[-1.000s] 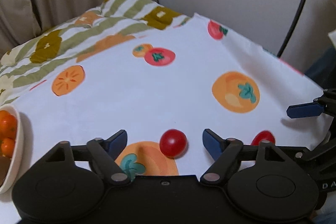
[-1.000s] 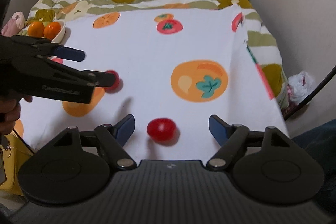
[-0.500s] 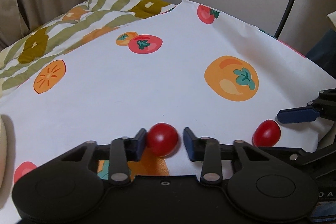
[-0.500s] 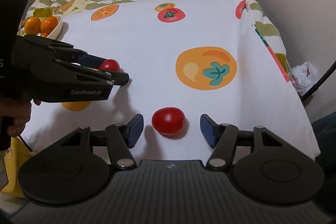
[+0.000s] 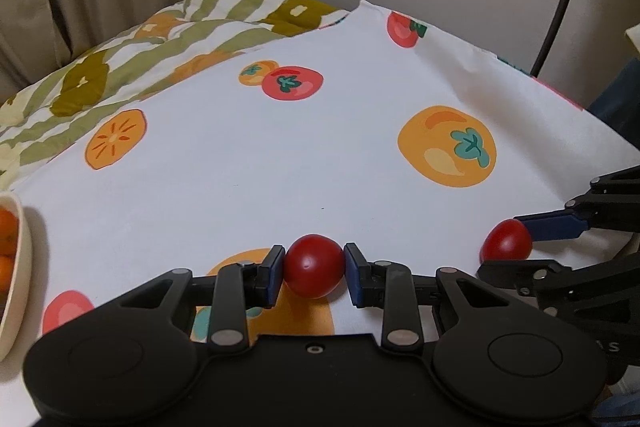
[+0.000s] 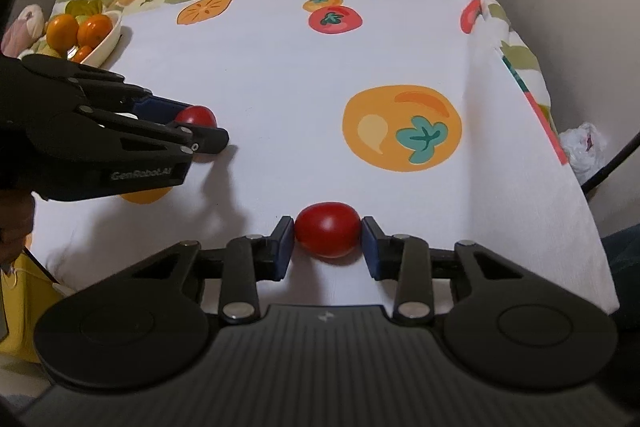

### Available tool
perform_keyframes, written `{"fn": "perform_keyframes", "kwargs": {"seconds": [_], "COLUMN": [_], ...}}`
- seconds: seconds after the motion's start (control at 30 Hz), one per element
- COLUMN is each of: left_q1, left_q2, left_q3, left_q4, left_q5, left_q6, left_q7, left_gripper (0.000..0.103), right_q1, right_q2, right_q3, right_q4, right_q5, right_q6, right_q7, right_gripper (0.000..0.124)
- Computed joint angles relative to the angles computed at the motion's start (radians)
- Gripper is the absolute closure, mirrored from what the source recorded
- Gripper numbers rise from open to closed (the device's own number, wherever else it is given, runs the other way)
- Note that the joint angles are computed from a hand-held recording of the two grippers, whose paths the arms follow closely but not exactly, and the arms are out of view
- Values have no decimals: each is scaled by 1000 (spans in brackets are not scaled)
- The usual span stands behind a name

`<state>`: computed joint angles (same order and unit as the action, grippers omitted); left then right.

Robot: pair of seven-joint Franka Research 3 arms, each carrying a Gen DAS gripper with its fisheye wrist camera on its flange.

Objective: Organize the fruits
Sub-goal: 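Grasp a cherry tomato with the left gripper while the right grasps another, then carry both cherry tomatoes in the grippers over the bowl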

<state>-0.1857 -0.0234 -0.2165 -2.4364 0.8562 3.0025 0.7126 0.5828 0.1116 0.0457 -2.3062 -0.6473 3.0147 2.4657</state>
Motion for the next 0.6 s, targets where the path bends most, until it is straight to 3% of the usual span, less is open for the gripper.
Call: {"fn": "perform_keyframes", "kwargs": {"seconds": [0.17, 0.6], "left_q1": [8, 59], "left_q2": [-65, -367], "left_q3": [-12, -57], "left_q4": [-34, -200], "left_q5": [17, -172], "left_q6": [-11, -94], "left_q7": [-61, -64], "left_gripper": [68, 68], "right_q1": [-8, -16], "right_q2": [-14, -28], "right_q3": [18, 102], "right_q4": [0, 82], "right_q5": [69, 344], "right_q6": [16, 26], "right_q7": [-69, -391], "right_gripper": [73, 73]}}
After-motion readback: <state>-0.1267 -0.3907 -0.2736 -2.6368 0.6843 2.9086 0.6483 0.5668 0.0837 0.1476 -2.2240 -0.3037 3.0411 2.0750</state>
